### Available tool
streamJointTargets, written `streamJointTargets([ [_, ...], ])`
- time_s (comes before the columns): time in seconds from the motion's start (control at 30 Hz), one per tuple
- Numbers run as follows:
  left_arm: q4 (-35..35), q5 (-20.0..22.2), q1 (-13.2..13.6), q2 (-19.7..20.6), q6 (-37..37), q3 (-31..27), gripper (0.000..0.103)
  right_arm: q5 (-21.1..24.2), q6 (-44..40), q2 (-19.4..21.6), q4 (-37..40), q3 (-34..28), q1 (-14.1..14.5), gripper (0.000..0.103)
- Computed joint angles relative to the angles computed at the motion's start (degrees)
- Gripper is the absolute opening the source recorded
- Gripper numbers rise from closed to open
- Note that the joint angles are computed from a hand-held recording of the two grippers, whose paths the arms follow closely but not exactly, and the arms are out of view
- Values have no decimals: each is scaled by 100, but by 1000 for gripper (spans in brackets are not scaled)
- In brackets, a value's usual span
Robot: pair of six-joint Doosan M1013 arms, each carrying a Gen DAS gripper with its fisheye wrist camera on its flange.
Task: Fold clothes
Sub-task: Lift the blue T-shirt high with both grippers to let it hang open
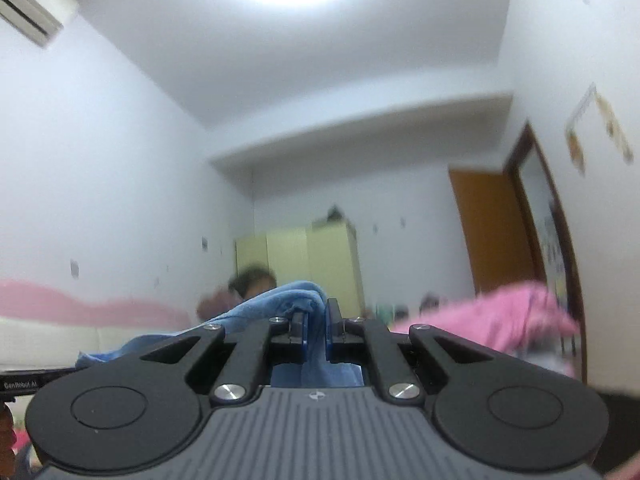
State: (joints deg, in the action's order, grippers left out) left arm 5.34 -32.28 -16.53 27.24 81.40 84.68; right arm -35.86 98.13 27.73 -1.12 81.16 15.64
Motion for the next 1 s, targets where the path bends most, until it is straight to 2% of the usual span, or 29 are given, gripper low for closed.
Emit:
streamJointTargets([
  [0.13, -44, -550, -52, -156, 355, -27, 1, -404, -74, -180, 41, -10, 16, 7],
  [0.23, -79, -764, -95, -224, 559, -71, 1, -626, 22, -272, -65, -28, 15, 7],
  [0.33, -193, -865, -147, -218, 812, -142, 1, -818, 114, -338, -203, -41, 8, 7],
  [0.43, -291, -805, -175, -161, 967, -231, 1, -818, 158, -317, -295, -135, -4, 7],
  [0.6, -392, -335, -149, 52, 963, -520, 1, -451, 227, -130, -274, -415, -40, 7],
  [0.73, -424, 322, -99, 401, 899, -1099, 1, 95, 92, 161, -105, -839, -66, 7],
  [0.9, -403, 1214, -9, 994, 792, -1965, 1, 1091, -390, 797, 381, -1860, -120, 7],
  [1.0, -437, 1896, 60, 1419, 782, -2547, 1, 1966, -897, 1345, 877, -2759, -164, 7],
])
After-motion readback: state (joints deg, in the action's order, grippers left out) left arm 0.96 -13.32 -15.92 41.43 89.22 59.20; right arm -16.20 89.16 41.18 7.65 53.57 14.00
